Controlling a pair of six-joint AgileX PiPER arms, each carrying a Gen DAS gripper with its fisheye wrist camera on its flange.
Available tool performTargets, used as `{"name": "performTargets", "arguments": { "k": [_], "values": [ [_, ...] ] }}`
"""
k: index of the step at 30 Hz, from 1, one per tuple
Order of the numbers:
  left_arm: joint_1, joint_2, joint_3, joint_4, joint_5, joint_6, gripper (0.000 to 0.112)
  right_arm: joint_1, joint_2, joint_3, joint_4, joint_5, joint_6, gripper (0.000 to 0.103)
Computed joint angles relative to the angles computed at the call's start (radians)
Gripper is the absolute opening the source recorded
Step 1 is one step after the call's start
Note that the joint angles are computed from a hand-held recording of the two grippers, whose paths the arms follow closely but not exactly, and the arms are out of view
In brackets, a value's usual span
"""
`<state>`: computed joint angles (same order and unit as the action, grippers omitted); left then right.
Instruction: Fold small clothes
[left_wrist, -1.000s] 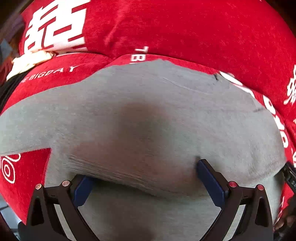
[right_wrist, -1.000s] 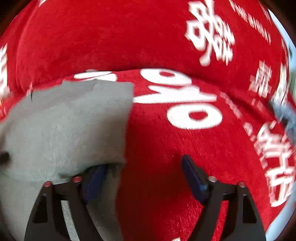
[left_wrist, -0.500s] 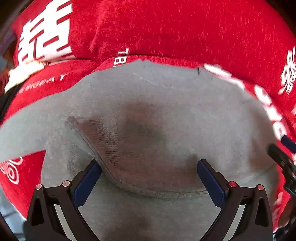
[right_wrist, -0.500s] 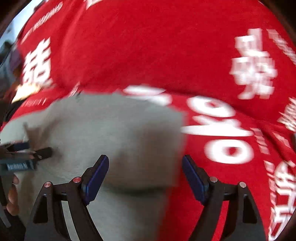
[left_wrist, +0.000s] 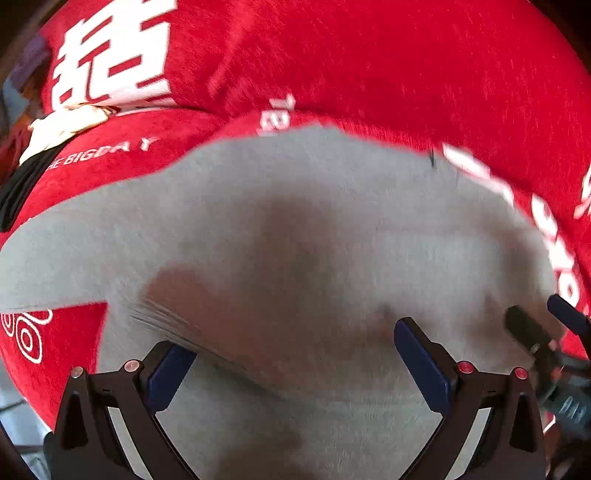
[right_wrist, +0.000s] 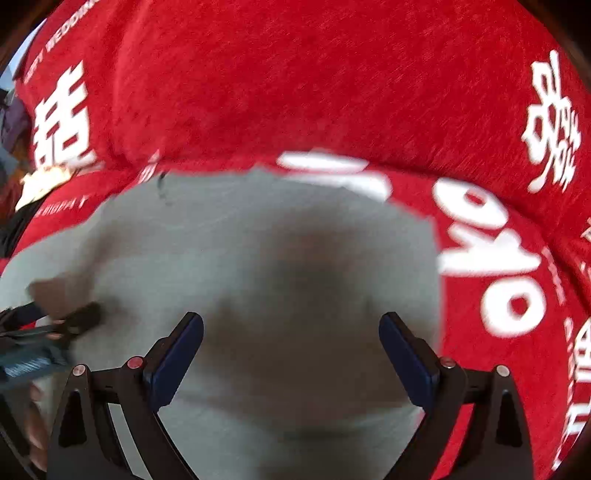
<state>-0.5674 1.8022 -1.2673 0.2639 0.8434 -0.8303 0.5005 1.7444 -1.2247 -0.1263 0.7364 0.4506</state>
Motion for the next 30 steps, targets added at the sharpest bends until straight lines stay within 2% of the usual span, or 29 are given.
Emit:
{"name": "performTargets", "arguments": {
  "k": [1, 2, 3, 5, 7, 9, 11, 12, 16, 23, 27, 30],
  "values": [
    [-0.012, 0.002, 0.019, 0.015, -0.013, -0.015, 0.103, 0.050, 0.015, 0.008, -0.066, 0.025, 0.061, 0.097],
    [-0.024, -0.017, 0.050, 0.052, -0.042, -0.058, 0.103, 0.093, 0.003, 0.035, -0.158, 0.015, 0.150, 0.097],
    [-0.031, -0.035, 0.071, 0.066, -0.037, -0.075, 0.103, 0.132, -0.025, 0.061, -0.227, 0.020, 0.226, 0.097],
    [-0.024, -0.074, 0.098, 0.035, -0.029, -0.071, 0.103, 0.175, -0.085, 0.108, -0.276, 0.042, 0.322, 0.097],
    [-0.049, -0.159, 0.186, 0.060, -0.065, -0.136, 0.103, 0.212, -0.183, 0.209, -0.281, -0.015, 0.407, 0.097],
    [-0.088, -0.195, 0.248, 0.084, -0.073, -0.158, 0.103, 0.242, -0.203, 0.257, -0.243, -0.025, 0.396, 0.097],
    [-0.130, -0.211, 0.302, 0.122, -0.086, -0.195, 0.103, 0.313, -0.223, 0.315, -0.339, -0.022, 0.502, 0.097],
    [-0.173, -0.239, 0.339, 0.192, -0.090, -0.259, 0.103, 0.348, -0.244, 0.342, -0.376, -0.015, 0.557, 0.097],
    [-0.241, -0.330, 0.440, 0.212, -0.104, -0.309, 0.103, 0.406, -0.329, 0.419, -0.362, -0.001, 0.613, 0.097],
    [-0.323, -0.487, 0.600, 0.228, -0.126, -0.346, 0.103, 0.634, -0.442, 0.536, -0.424, 0.106, 0.806, 0.101],
    [-0.321, -0.571, 0.629, 0.138, -0.092, -0.232, 0.103, 0.684, -0.457, 0.503, -0.339, 0.185, 0.757, 0.101],
    [-0.357, -0.611, 0.626, 0.228, -0.030, -0.293, 0.103, 0.689, -0.480, 0.467, -0.355, 0.205, 0.757, 0.101]
  ]
}}
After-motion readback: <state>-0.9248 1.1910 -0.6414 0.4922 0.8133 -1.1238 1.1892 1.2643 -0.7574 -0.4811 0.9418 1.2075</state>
